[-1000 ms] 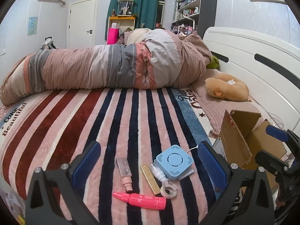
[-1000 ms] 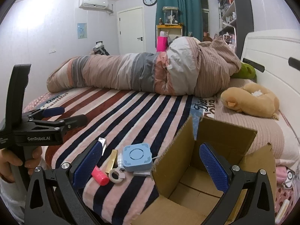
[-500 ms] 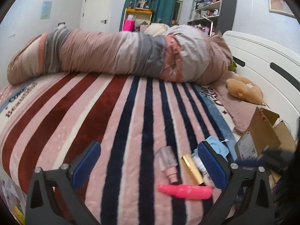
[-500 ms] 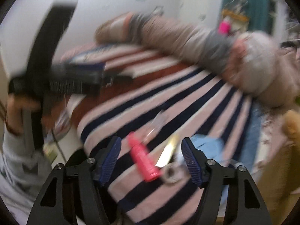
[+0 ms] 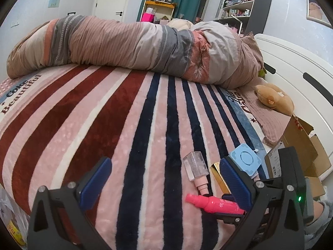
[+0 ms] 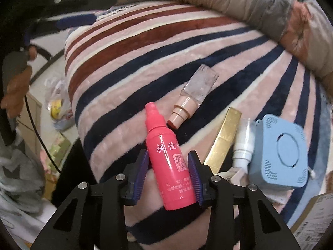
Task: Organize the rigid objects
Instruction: 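Lower the right gripper onto the pink spray bottle and close it, then carry the pink spray bottle into the cardboard box and open the right gripper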
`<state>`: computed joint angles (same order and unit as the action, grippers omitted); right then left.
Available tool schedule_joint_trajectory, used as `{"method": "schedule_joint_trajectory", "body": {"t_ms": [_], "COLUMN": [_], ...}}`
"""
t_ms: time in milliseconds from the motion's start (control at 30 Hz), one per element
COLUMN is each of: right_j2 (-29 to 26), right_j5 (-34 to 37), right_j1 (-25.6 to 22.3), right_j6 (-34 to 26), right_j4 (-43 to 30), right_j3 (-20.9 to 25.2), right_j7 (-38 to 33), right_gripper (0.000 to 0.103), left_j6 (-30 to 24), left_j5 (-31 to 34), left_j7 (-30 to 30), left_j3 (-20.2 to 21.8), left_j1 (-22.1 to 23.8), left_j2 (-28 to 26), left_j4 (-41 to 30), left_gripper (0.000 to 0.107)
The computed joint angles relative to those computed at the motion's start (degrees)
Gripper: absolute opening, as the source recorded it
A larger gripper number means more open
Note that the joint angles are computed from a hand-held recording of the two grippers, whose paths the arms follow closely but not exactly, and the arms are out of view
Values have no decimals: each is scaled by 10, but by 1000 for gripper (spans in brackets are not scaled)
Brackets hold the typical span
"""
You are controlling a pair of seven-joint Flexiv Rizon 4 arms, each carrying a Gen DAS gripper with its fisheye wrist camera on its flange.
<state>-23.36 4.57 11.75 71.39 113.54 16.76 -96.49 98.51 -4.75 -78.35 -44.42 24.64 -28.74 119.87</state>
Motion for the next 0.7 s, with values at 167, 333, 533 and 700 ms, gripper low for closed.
{"method": "schedule_joint_trajectory", "body": {"t_ms": [167, 333, 533, 700], "right_j2": [-15, -11, 22, 62], "right_j5": [27, 1, 13, 40], "right_j1": [-9, 15, -8, -21], "right_j6": [-23, 2, 75, 154], "right_j4": [-24, -10, 28, 61], "right_j3": [10, -8, 21, 42], "right_j7": [-12, 10, -4, -11], "right_gripper": [33, 28, 27, 27], "left_j6": [-11, -15, -36, -68], "left_j5": [2, 11, 32, 50], "left_j7": [8, 20, 42, 67], "left_j3": [-34, -84, -175, -253], "left_j1": [30, 72, 137, 174], "left_j2": [-12, -29, -74, -126], "left_j4": [5, 18, 25, 20], "left_gripper": [102, 102, 102, 93]}}
